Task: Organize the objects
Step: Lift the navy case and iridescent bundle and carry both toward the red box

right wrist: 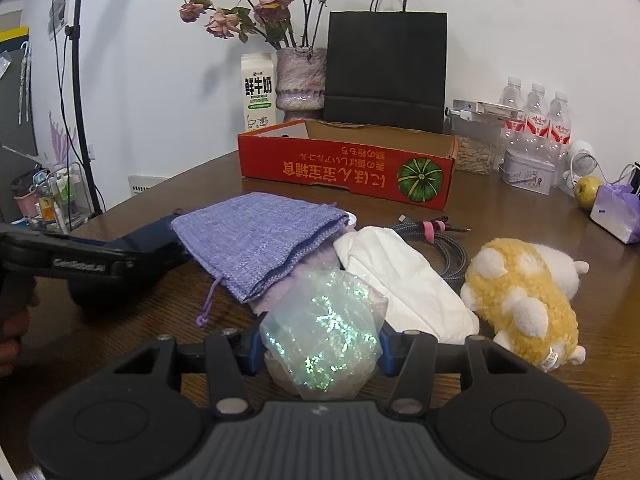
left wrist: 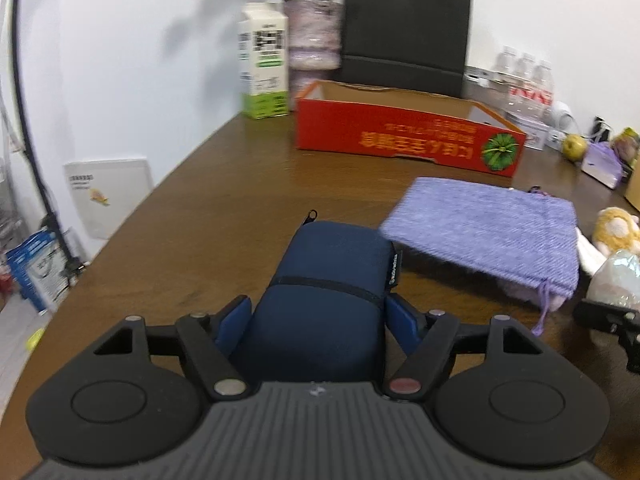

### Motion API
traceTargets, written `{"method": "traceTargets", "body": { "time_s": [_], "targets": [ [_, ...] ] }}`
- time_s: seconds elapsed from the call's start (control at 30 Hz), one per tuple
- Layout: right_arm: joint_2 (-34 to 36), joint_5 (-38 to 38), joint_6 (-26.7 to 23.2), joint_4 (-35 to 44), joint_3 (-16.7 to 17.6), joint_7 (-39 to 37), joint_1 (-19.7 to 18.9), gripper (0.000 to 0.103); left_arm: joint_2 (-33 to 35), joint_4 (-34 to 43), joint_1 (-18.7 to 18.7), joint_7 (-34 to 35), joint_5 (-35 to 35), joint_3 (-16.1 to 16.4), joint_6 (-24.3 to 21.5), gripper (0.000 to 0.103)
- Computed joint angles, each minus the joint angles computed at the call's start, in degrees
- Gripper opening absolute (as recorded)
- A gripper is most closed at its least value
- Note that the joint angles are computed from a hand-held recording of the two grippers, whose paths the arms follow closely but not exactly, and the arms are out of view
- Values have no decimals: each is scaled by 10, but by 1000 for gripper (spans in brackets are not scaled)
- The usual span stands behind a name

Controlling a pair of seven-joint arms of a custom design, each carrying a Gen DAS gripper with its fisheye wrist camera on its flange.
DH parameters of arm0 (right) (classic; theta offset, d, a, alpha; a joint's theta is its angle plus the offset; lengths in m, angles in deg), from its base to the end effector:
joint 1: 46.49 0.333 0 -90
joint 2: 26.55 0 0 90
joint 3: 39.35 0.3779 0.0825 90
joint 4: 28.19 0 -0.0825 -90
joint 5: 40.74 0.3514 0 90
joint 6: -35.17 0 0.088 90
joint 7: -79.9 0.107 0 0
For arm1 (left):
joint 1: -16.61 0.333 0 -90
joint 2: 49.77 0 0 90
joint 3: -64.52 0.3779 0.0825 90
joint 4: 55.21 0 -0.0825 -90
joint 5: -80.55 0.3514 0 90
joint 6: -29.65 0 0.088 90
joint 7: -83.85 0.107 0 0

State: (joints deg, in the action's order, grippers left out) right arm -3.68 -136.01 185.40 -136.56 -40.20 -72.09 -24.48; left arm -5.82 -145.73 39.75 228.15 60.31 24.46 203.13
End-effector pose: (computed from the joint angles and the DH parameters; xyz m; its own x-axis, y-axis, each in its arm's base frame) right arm 0.5907 0.2546 0.3878 -0.2594 -0.9657 -0.0051 -0.5156 0.1430 -0.8448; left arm 0.7584 -0.0402 0.4076 -0.5312 -0.8470 0.0218 -0.5117 0.3002 -0.8050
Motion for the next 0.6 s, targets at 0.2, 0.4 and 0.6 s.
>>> {"method": "traceTargets", "body": {
  "time_s": [0.2,0.4,0.6],
  "targets": [
    [2,4,3,3,0,-6,0,50,-7,-13,18,12,6,-9,-6,84],
    [3,7,-1,4,-2,-8,2,50,-8,4,-4,15,-5,16,-29,95],
    [3,10,1,4,-2,-13,3,50,-2,17,-14,18,-24,28,-37,100]
  ]
}}
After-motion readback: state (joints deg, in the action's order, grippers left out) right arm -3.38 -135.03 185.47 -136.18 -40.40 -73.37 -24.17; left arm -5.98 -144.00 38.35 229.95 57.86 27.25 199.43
